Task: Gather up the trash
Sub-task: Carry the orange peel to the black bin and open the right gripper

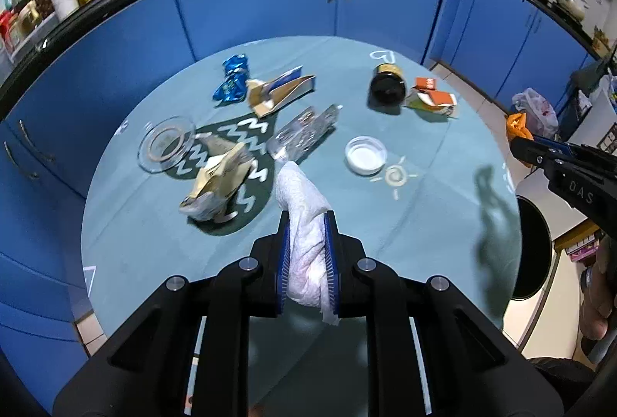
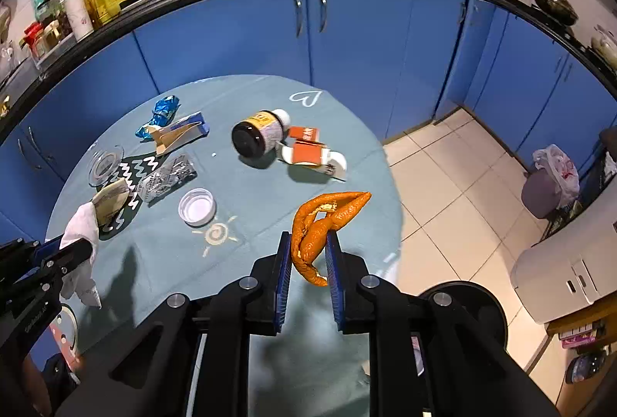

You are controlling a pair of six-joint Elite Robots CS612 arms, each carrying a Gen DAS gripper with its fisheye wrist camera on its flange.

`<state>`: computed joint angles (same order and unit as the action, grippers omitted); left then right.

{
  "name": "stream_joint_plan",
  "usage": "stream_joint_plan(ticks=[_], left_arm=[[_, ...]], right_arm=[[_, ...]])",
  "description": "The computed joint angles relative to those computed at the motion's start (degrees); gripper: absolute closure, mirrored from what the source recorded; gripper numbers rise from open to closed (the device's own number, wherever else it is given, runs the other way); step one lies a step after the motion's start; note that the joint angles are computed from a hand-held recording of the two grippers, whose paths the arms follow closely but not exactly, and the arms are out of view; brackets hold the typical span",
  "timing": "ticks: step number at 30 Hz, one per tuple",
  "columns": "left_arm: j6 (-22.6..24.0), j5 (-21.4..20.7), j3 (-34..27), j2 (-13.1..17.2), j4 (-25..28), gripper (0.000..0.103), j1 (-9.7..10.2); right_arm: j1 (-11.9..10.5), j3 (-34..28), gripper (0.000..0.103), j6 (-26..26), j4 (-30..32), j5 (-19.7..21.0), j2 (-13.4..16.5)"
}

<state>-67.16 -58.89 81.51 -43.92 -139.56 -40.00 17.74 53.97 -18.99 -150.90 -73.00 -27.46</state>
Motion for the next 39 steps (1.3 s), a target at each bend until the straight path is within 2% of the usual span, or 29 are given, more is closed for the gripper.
stream_joint_plan(ticks=[16, 39], left_arm=[[6.42, 2.74, -7.18, 2.93, 0.63, 0.086, -0.72], [20.28, 1.19, -25.93, 12.44, 2.76, 0.086, -1.33]], right_arm=[[-2.87, 5.45, 0.085, 3.47, -6.64, -0.47, -3.02], [-6.87, 8.68, 0.085, 9.14, -10.36, -2.88, -4.47]])
